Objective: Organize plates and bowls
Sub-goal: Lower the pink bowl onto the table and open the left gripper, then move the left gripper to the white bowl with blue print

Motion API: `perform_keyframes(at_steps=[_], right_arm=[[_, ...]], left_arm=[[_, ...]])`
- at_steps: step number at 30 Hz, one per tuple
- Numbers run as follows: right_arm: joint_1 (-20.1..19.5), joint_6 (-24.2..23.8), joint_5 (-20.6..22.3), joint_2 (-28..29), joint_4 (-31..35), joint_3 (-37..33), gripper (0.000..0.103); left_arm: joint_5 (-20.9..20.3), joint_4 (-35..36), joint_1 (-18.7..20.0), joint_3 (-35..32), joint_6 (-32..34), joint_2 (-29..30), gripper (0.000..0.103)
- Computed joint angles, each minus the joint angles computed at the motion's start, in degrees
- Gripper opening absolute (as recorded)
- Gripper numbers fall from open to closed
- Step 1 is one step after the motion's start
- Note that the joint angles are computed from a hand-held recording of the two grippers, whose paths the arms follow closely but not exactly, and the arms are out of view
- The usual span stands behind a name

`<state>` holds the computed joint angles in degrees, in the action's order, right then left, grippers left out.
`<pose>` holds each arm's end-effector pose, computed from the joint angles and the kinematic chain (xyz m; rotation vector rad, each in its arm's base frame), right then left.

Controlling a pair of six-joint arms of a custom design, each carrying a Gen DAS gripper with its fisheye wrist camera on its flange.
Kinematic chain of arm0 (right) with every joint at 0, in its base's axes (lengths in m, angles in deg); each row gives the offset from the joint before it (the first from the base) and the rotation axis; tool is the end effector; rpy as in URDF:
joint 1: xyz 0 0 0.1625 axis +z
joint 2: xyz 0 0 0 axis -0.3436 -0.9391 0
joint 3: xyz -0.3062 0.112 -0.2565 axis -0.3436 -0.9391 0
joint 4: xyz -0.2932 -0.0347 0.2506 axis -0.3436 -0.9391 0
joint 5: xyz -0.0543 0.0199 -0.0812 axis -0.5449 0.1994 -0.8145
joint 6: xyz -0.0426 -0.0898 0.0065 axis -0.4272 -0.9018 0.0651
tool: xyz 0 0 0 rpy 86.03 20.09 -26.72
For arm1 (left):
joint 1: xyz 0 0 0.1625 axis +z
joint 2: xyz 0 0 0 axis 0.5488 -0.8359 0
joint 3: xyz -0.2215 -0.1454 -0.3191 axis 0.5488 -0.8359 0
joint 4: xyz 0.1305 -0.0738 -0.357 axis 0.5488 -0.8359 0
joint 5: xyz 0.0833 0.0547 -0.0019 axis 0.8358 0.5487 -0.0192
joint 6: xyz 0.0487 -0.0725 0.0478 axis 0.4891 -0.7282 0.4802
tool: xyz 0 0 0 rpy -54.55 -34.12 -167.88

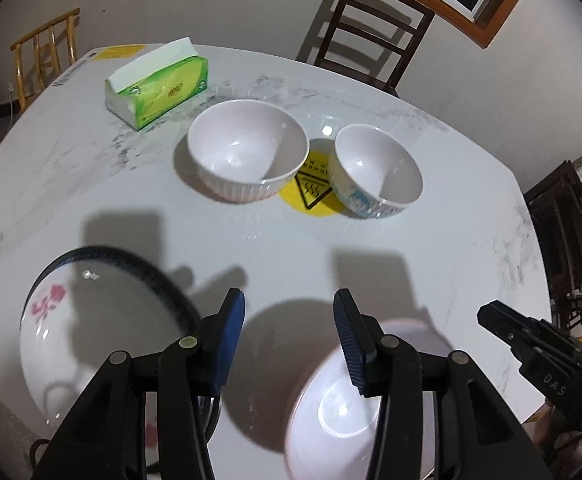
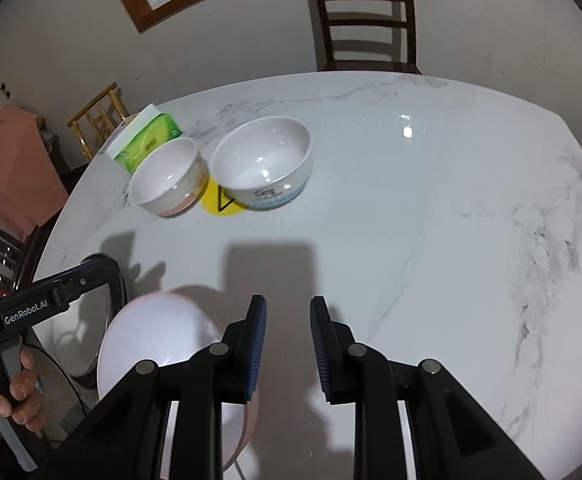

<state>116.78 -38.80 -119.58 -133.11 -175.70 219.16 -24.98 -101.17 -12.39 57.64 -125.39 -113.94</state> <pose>0.1363 -0.3534 0.3127 0.5107 -2.5203 0.7257 -0.4047 -0.3603 0.1679 0.0511 2.5271 -0.6331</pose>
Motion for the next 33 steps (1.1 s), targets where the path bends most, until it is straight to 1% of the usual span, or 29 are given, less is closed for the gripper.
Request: perform_keyframes(at_steps=[3, 4, 6, 8, 10, 12, 15, 17, 21, 25, 29, 33], right_arm=[[-0.2, 0.0, -0.1, 1.7, 0.6, -2.5, 0.023], [-0.5, -0.3, 0.7, 2.3, 1.5, -3.7, 0.023], [-0.7, 0.2, 0.9, 3.5, 2.4, -5.3, 0.023], [-1.0, 0.1, 1.5, 5.1, 3.2, -7.3, 0.023], [-1.0, 0.5, 0.8, 7.1, 3.6, -9.4, 0.023], [-1.1, 0.8, 1.8, 8.8, 4.4, -11.3, 0.023], [-1.0, 1.8, 1.6, 11.5, 5.2, -14.3, 0.023], [-1.2, 2.0, 1.8, 12.9, 6.4, -16.3, 0.023], [-1.3, 3.0, 1.6, 16.3, 8.4, -20.2, 0.023], [-1.1, 3.2, 1.2, 19.0, 9.3, -22.6, 0.023], [-0.5, 3.4, -1.5, 22.3, 8.7, -24.8, 0.023], [-0.3, 2.6, -2.5, 23.9, 7.7, -25.3, 0.023]], left_arm=[[-0.3, -2.4, 1.9, -1.5, 3.1, 1.4, 0.042], [-0.8, -3.4, 2.7, -2.2, 4.4, 2.0, 0.043], [-1.5, -4.4, 3.9, -3.7, 6.0, 3.3, 0.043], [-1.9, -4.4, 5.2, -5.4, 7.1, 4.6, 0.043], [-2.6, -3.8, 6.4, -7.3, 8.1, 5.9, 0.043], [-3.0, -2.6, 7.5, -9.7, 8.5, 7.5, 0.043], [-3.3, -3.9, 8.8, -12.4, 11.0, 9.6, 0.043], [-4.1, -6.3, 9.6, -13.2, 12.4, 10.4, 0.043], [-4.8, -7.6, 11.0, -15.3, 13.3, 12.3, 0.043], [-4.8, -6.9, 12.2, -16.8, 13.5, 13.8, 0.042], [-5.5, -7.3, 13.3, -17.3, 12.9, 14.9, 0.041], [-6.8, -9.5, 14.1, -16.3, 13.3, 14.9, 0.041]])
